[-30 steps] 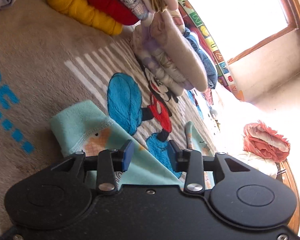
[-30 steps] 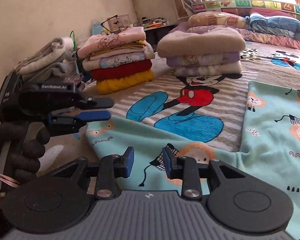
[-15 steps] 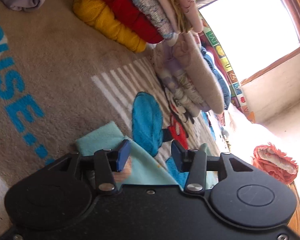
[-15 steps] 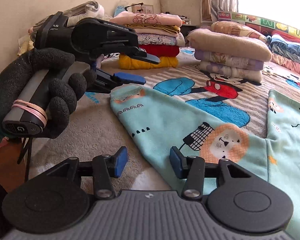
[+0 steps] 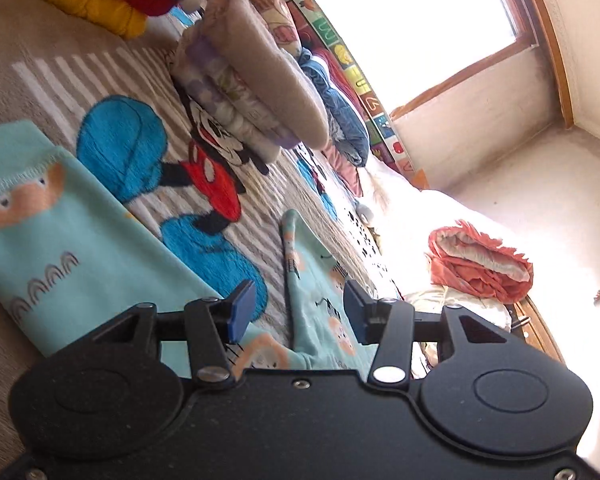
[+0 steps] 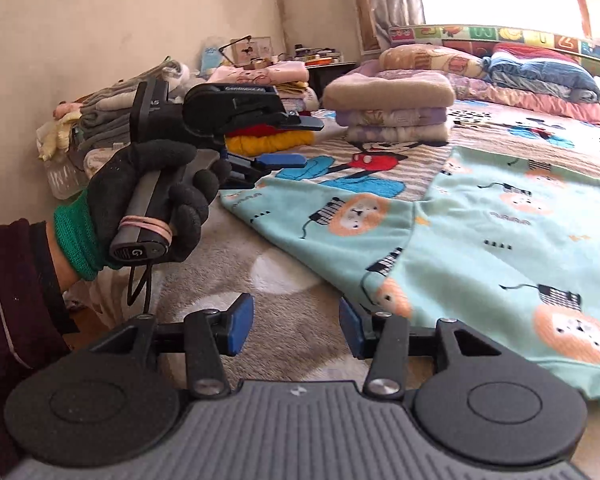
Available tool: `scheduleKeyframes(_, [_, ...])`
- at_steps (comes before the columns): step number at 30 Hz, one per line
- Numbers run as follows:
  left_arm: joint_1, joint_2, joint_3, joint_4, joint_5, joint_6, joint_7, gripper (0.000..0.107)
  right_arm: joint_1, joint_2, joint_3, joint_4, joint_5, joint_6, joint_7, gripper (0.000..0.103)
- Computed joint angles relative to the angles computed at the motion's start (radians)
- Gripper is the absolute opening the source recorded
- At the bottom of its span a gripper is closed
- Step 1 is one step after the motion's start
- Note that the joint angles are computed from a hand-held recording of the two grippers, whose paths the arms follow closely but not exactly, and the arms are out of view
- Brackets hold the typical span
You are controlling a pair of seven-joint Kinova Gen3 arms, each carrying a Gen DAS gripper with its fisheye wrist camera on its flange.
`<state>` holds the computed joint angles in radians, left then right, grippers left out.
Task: Fold clothes
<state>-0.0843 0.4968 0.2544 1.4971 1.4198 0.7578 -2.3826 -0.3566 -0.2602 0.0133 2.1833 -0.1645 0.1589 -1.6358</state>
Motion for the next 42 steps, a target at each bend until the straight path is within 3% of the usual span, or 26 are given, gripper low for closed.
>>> scheduleKeyframes(3, [0.033, 0.008, 0.007, -0.018, -0.050, 0.049, 0.038, 0.046, 0.114, -0.055, -0.062, 0.034, 0.007, 0.021, -0.076, 0.049])
scheduleKeyframes(9, [0.228, 0.008, -0.205, -0.035, 0.009, 0.250, 0.057, 0.046, 0.226, -0.158, -0.094, 0.104, 0.013, 0.036, -0.200, 0.050])
scheduleKeyframes(13, [0.273, 0.010, -0.225, -0.022, 0.010, 0.288, 0.079, 0.046, 0.283, -0.232, -0.083, 0.151, 0.017, 0.039, -0.267, 0.053])
scheduleKeyframes(15, [0.333, -0.005, -0.277, -0.007, -0.036, 0.246, 0.127, 0.046, 0.292, -0.264, -0.046, 0.175, 0.008, 0.031, -0.298, 0.054])
scheduleKeyframes(17, [0.376, -0.026, -0.299, 0.022, -0.075, 0.171, 0.132, 0.033, 0.303, -0.294, -0.005, 0.195, -0.002, 0.030, -0.326, 0.054])
scheduleKeyframes(18, [0.375, -0.035, -0.288, 0.037, -0.074, 0.149, 0.117, 0.032, 0.315, -0.308, 0.007, 0.206, -0.004, 0.028, -0.339, 0.054])
scheduleKeyframes(21, [0.324, -0.051, -0.238, 0.083, 0.014, 0.154, 0.053, 0.042, 0.357, -0.358, 0.044, 0.252, -0.004, 0.009, -0.373, 0.054])
scheduleKeyframes(25, [0.345, -0.091, -0.266, 0.156, 0.105, 0.142, -0.012, 0.043, 0.335, -0.382, 0.140, 0.281, 0.019, -0.031, -0.367, 0.055])
scheduleKeyframes(27, [0.329, -0.113, -0.229, 0.186, 0.116, 0.107, -0.035, 0.043, 0.301, -0.385, 0.204, 0.281, 0.027, -0.056, -0.360, 0.055])
scheduleKeyframes(31, [0.262, -0.163, -0.070, 0.233, 0.094, -0.033, -0.116, 0.043, 0.196, -0.411, 0.389, 0.248, 0.061, -0.034, -0.326, 0.055])
scheduleKeyframes(33, [0.315, -0.191, -0.076, 0.238, 0.060, -0.115, -0.163, 0.043, 0.175, -0.408, 0.481, 0.233, 0.047, -0.024, -0.314, 0.058])
scheduleKeyframes(37, [0.500, -0.221, -0.143, 0.216, -0.057, -0.277, -0.248, 0.043, 0.101, -0.420, 0.667, 0.235, 0.026, -0.027, -0.305, 0.061])
scheduleKeyframes(42, [0.732, -0.205, -0.222, 0.184, -0.260, -0.481, -0.236, 0.043, -0.045, -0.495, 0.875, 0.294, -0.005, -0.145, -0.343, 0.059])
